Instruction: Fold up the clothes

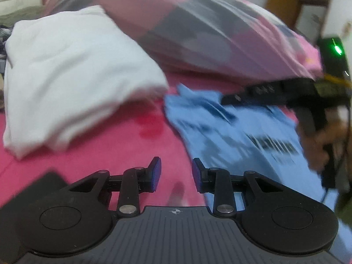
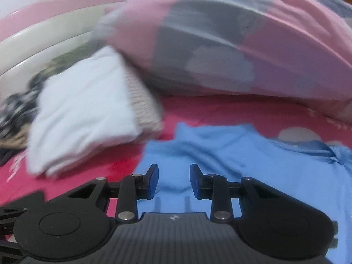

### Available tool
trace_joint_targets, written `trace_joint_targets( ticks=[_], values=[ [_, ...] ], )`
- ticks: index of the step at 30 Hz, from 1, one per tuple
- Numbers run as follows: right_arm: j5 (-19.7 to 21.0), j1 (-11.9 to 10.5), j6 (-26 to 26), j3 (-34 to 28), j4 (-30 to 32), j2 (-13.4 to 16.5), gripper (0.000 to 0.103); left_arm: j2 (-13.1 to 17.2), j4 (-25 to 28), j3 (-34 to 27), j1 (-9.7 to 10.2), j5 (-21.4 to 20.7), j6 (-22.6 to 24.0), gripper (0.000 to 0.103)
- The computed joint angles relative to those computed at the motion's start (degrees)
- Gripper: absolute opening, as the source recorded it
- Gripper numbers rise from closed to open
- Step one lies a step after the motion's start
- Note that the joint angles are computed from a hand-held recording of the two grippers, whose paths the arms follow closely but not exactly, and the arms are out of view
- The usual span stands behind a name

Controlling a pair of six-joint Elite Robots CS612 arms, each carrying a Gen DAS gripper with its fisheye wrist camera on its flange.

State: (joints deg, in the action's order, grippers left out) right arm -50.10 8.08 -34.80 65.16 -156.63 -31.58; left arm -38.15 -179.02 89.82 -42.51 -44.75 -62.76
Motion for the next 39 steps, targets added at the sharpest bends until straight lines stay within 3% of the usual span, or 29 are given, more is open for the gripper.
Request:
trace_joint_targets(
  ticks=[3, 5, 8, 10, 11, 18, 20, 21, 22, 25, 29, 33, 35, 37, 39],
  values=[
    [-0.9, 0.4, 4.8, -5.9, 3.3, 2.9, 0.033, 1.9, 1.9, -4.0, 1.94, 0.3, 4.2, 0.031],
    [-1.4, 0.6, 5.9, -9.5, 6.3, 4.5, 0.033, 3.2, 3.9, -6.2, 2.93, 1.0, 3.2, 0.031],
    [-1.2, 1.0, 4.9, -14.5, 13.0, 6.3, 0.034, 5.2, 7.0, -9.8, 4.37, 2.0, 1.7, 0.031],
    [-1.8, 1.5, 3.2, -17.7, 16.5, 7.6, 0.046, 6.2, 8.0, -11.3, 5.23, 1.8, -0.2, 0.031],
    [-2.2, 1.9, 2.1, -19.5, 18.2, 8.4, 0.046, 6.6, 8.0, -11.8, 5.64, 1.2, -0.6, 0.031],
    [-5.5, 4.6, -3.7, -31.8, 26.8, 14.9, 0.046, 8.6, -1.6, -12.4, 7.23, -0.8, -0.7, 0.03],
    [-6.7, 5.0, -3.4, -35.4, 29.8, 16.9, 0.039, 8.9, -4.1, -12.1, 7.26, -1.2, -0.2, 0.027],
    [-7.2, 5.1, -3.3, -37.0, 31.4, 17.7, 0.034, 9.1, -5.8, -12.0, 7.22, -1.4, 0.7, 0.017],
    [-6.9, 5.0, -2.9, -37.0, 30.9, 17.8, 0.018, 9.3, -7.5, -11.8, 7.18, -1.6, 1.5, 0.003],
    [-4.3, 4.4, 0.4, -36.5, 28.7, 17.8, 0.005, 9.7, -11.4, -11.8, 6.62, 0.0, 4.1, 0.001],
    [-0.8, 3.3, 8.8, -36.7, 25.1, 18.1, 0.004, 10.1, -18.5, -11.4, 4.56, 5.5, 11.8, 0.001],
    [2.6, 2.6, 18.2, -42.2, 27.0, 20.6, 0.004, 8.4, -20.5, -8.8, 2.51, 7.6, 14.1, 0.001],
    [3.9, 2.5, 20.6, -45.8, 30.3, 22.3, 0.004, 7.7, -18.2, -8.2, 2.14, 7.2, 13.2, 0.001],
    [2.4, 2.9, 19.9, -50.9, 36.0, 24.4, 0.01, 6.6, -13.2, -7.4, 2.47, 3.6, 10.3, 0.002],
    [0.0, 3.4, 18.9, -48.6, 34.9, 23.2, 0.019, 6.1, -8.8, -7.5, 3.2, -0.3, 6.6, 0.004]
  ],
)
